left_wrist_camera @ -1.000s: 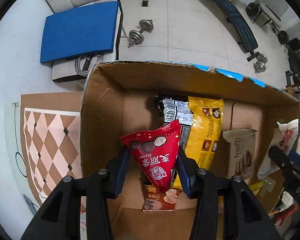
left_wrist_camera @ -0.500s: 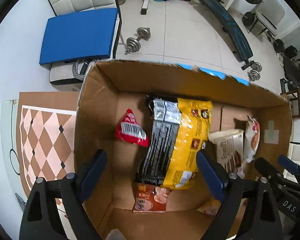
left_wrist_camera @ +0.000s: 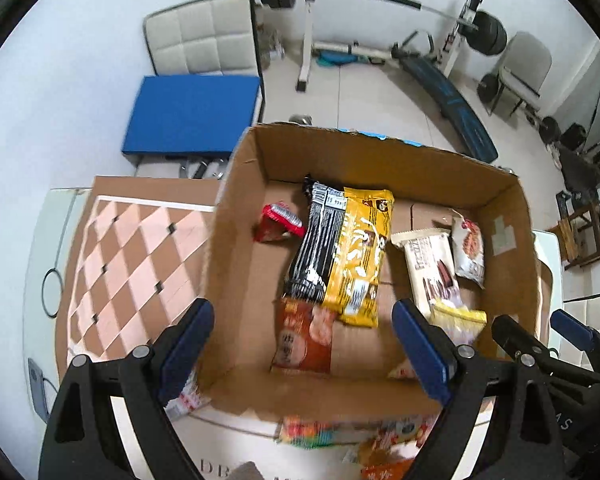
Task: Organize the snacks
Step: 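Carry both packets into the box and open both tools, then grasp the green gumball bag with the left tool while the right grasps the orange packet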
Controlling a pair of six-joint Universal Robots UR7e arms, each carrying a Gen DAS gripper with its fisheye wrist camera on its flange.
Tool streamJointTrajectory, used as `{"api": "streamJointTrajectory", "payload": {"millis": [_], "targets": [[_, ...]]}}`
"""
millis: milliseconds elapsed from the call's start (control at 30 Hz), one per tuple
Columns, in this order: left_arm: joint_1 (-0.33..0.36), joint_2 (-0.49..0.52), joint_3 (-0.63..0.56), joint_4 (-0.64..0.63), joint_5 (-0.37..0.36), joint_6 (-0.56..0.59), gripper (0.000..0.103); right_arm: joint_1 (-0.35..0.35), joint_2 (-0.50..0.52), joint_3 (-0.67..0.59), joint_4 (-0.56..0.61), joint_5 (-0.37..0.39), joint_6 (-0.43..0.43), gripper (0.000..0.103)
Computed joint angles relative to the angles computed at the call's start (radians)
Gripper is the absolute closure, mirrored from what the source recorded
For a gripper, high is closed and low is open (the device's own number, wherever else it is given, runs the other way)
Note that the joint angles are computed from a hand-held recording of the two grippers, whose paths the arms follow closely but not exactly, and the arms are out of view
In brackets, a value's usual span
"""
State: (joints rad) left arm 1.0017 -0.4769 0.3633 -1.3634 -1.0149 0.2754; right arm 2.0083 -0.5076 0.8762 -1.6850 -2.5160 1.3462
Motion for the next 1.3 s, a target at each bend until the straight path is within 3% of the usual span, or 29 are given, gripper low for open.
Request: {"api": "streamJointTrajectory", "payload": {"millis": [200,367,533,667,733,900,967,1200,1300], "targets": [[0.009,-0.202,0.264,-0.096,-0.012,-0.011,0.012,0.075,-0.013,0.073,-0.022,0.013,0.073,0.01],[0.035,-0.337,0.459,-0.057,0.014,-0.001,0.012,0.096,-0.046,0.246,-0.181,0.169,0.118,0.01],[0.075,-0.395,0.573,0.01,0.059,-0.025,0.012,0.084,-0.056,0.42,-0.35,0.303,0.167,0.01],[0.1,-0.415,0.644,0.018,0.103,-0.03,0.012,0.061,-0.045,0.491,-0.452,0.353,0.14,0.013],[0.108,-0.417,0.664,0.016,0.121,-0.028,0.012,0.05,-0.024,0.479,-0.439,0.363,0.108,0.015],[0.115,-0.405,0.693,-0.007,0.158,-0.012,0.012,0.025,0.021,0.456,-0.448,0.414,0.047,0.036],[0.116,-0.389,0.681,0.001,0.163,-0.016,0.012,0.025,0.02,0.465,-0.462,0.414,0.081,0.04],[0.119,-0.287,0.581,0.054,0.146,-0.062,0.012,0.019,-0.074,0.724,-0.867,0.465,0.298,0.048],[0.117,-0.247,0.551,0.066,0.135,-0.068,0.012,0.017,-0.081,0.748,-0.891,0.466,0.307,0.048]]}}
